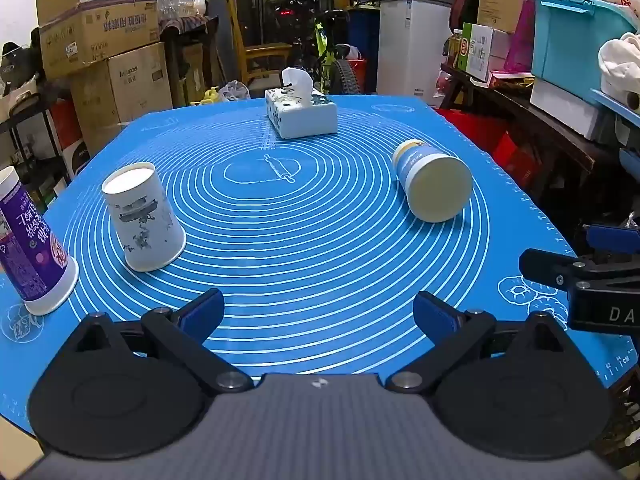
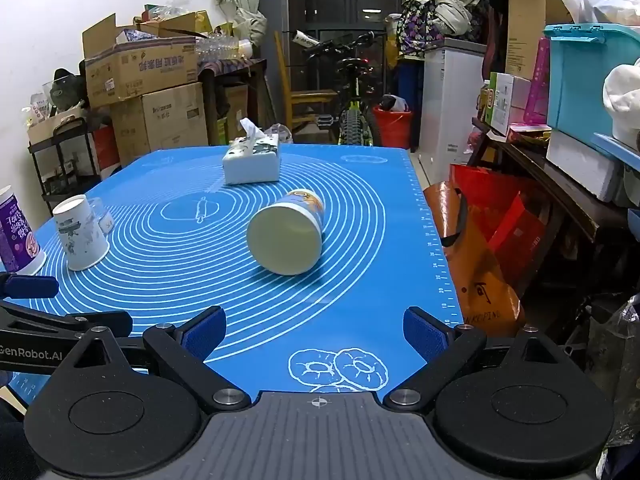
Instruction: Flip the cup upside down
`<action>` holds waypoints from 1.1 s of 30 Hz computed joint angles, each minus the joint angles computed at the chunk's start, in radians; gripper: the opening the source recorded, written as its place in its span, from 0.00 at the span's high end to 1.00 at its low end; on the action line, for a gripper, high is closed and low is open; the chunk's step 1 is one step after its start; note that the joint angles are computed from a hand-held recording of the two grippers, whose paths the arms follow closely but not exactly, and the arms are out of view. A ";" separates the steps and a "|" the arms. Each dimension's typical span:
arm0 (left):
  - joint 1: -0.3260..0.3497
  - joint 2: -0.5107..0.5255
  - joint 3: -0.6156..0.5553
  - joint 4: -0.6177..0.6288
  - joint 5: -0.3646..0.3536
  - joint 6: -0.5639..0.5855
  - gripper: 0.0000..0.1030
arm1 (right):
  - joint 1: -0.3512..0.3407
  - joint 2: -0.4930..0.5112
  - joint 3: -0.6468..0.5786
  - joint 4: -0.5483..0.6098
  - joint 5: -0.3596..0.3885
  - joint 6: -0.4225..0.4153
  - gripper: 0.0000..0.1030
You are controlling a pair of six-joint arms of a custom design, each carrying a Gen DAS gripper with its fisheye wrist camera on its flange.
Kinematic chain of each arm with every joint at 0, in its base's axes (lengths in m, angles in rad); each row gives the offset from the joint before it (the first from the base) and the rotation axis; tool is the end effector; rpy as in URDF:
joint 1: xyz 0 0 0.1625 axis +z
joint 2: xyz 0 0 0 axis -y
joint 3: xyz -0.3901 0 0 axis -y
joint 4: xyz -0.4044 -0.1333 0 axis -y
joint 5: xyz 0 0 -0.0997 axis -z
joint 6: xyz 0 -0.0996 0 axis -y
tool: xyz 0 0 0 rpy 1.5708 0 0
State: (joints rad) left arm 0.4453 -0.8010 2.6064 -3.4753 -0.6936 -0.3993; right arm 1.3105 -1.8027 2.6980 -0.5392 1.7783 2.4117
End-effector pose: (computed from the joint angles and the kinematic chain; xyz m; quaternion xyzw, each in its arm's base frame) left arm -0.1650 -0.3113 -0.0042 0.3015 0.8528 -0.3254 0.2758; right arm 0.0524 -0.2414 0.0991 0.1325 -0.8081 0.4591 0.3445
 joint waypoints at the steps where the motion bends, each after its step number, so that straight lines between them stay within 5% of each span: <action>1: 0.007 -0.002 -0.002 -0.001 -0.003 0.005 0.03 | 0.001 0.001 -0.001 0.002 0.002 0.001 0.07; 33: -0.013 0.011 0.003 0.000 0.026 0.003 0.03 | -0.003 0.013 -0.004 -0.001 -0.003 0.000 0.07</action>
